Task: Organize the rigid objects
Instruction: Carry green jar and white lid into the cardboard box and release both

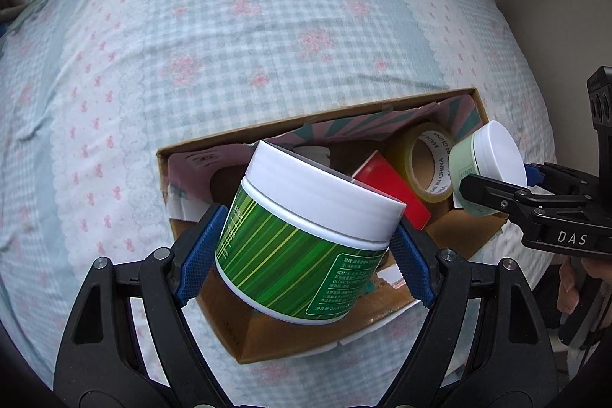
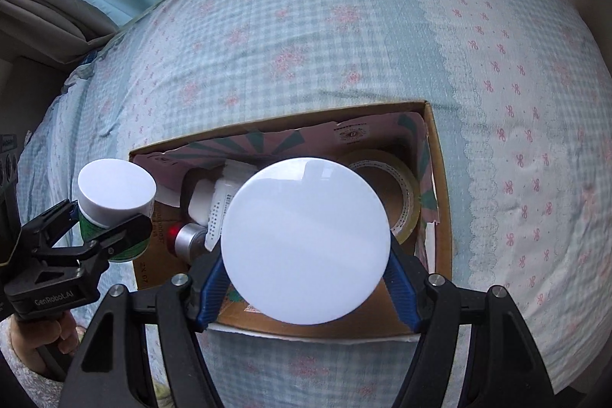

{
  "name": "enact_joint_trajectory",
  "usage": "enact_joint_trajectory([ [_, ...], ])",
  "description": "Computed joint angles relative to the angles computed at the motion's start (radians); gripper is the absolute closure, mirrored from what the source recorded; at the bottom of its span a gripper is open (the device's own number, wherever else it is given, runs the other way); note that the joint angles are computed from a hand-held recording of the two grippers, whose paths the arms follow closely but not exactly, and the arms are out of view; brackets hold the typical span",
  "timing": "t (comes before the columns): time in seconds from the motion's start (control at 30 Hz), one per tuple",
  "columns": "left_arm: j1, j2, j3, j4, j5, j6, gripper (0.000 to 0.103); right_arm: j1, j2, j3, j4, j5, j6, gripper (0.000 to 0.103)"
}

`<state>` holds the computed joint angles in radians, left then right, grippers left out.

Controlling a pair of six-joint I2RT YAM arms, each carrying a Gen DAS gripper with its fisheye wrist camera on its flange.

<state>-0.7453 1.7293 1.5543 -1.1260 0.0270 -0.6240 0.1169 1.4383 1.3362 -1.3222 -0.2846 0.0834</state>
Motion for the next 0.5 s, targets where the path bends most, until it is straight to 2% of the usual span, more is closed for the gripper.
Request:
enact_joint_trajectory([
  [0.13, -0.012, 0.062, 0.052, 0.0, -0.005, 0.035, 0.023, -0.007, 0.035, -0.018, 0.03, 0.012, 0.004, 0.036],
  [0.3, -0.051, 0.139, 0.151, -0.066, -0.049, 0.07, 0.022, -0.041, 0.079, -0.013, 0.048, -0.032, 0.007, 0.035],
  [0.37, -0.061, 0.152, 0.164, -0.074, -0.039, 0.076, 0.019, -0.043, 0.102, 0.0, 0.045, -0.026, 0.013, 0.035],
  [0.4, -0.067, 0.149, 0.163, -0.07, -0.034, 0.076, 0.007, -0.043, 0.114, 0.006, 0.043, -0.017, 0.014, 0.034],
  [0.43, -0.076, 0.142, 0.16, -0.067, -0.041, 0.073, 0.0, -0.043, 0.126, 0.012, 0.039, -0.01, 0.013, 0.031],
  [0.5, -0.096, 0.129, 0.165, -0.077, -0.074, 0.065, 0.0, -0.051, 0.125, 0.016, 0.043, -0.011, 0.012, 0.01],
])
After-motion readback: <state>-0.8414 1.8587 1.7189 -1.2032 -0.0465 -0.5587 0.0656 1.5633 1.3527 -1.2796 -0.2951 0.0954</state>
